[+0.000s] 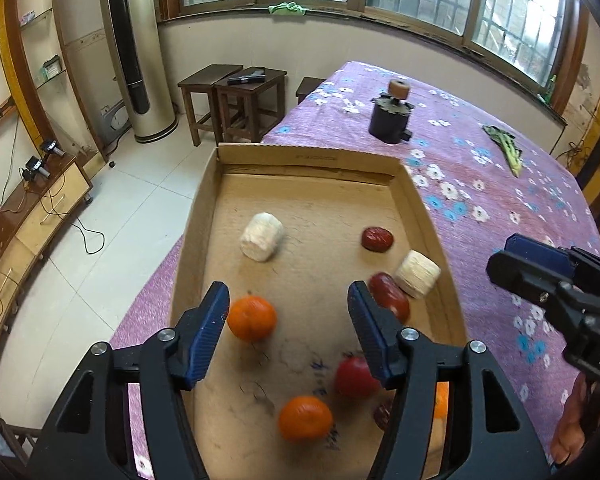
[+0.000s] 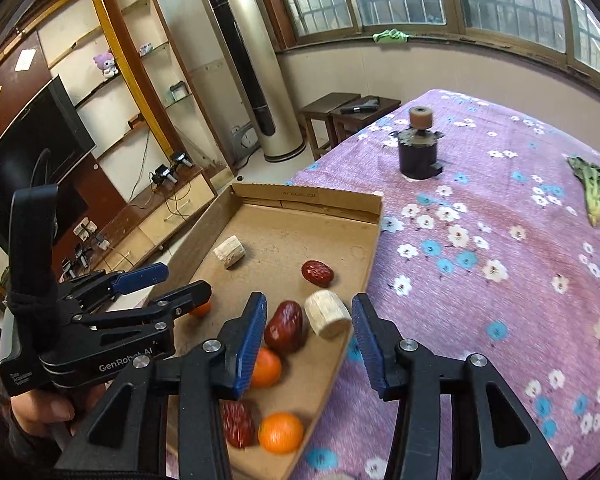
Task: Organize fruits
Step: 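Open left tool dropping the wooden block while right tool releases the date into tray, then move left tool to the red tomato while right tool moves to the wooden block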
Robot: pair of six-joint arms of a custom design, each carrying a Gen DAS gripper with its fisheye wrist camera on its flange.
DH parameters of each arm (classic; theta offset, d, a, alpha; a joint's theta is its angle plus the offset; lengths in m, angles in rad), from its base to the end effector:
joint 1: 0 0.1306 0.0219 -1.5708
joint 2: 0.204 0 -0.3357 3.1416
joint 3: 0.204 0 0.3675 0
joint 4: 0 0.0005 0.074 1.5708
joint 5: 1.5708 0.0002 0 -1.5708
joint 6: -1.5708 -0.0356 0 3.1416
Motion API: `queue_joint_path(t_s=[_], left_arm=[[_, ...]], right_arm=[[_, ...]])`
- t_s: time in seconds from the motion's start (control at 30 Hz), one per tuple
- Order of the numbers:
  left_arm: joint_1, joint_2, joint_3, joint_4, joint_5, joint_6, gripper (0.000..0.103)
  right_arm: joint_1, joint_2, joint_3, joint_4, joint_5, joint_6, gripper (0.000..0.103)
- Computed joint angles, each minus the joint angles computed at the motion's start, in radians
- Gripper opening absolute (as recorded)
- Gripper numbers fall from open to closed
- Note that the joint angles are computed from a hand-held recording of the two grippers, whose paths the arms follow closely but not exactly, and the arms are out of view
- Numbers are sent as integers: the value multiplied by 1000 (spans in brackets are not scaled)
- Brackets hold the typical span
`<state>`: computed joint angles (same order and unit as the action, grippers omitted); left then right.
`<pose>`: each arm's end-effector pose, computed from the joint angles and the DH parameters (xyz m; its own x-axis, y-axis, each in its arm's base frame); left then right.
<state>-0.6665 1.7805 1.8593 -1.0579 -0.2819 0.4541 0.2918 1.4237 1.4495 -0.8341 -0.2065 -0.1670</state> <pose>0.4644 -0.3533 0.3770 -0.7933 0.0879 -0.6025 0.1379 0.9897 -0.0372 0.4610 0.1456 0.3964 -0.7523 -0.0561 -0.6565 -0.2963 0.9188 0.2610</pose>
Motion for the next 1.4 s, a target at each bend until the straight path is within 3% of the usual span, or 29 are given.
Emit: queue_joint_path(t_s=[0.37, 0.83, 1.17, 1.4], left_arm=[[-87, -122, -146, 107, 47, 1, 61], [-171, -159, -193, 105, 54, -17, 61], [-238, -237, -321, 111, 97, -20, 61], [-279, -205, -316, 95, 157, -35, 61]], right_arm=[[-50, -189, -199, 16, -3, -10, 47], [-83, -340, -368, -6, -4, -12, 47], [-40, -322, -402, -29, -6, 29, 40], [-2, -232, -373, -36, -10, 58, 33]])
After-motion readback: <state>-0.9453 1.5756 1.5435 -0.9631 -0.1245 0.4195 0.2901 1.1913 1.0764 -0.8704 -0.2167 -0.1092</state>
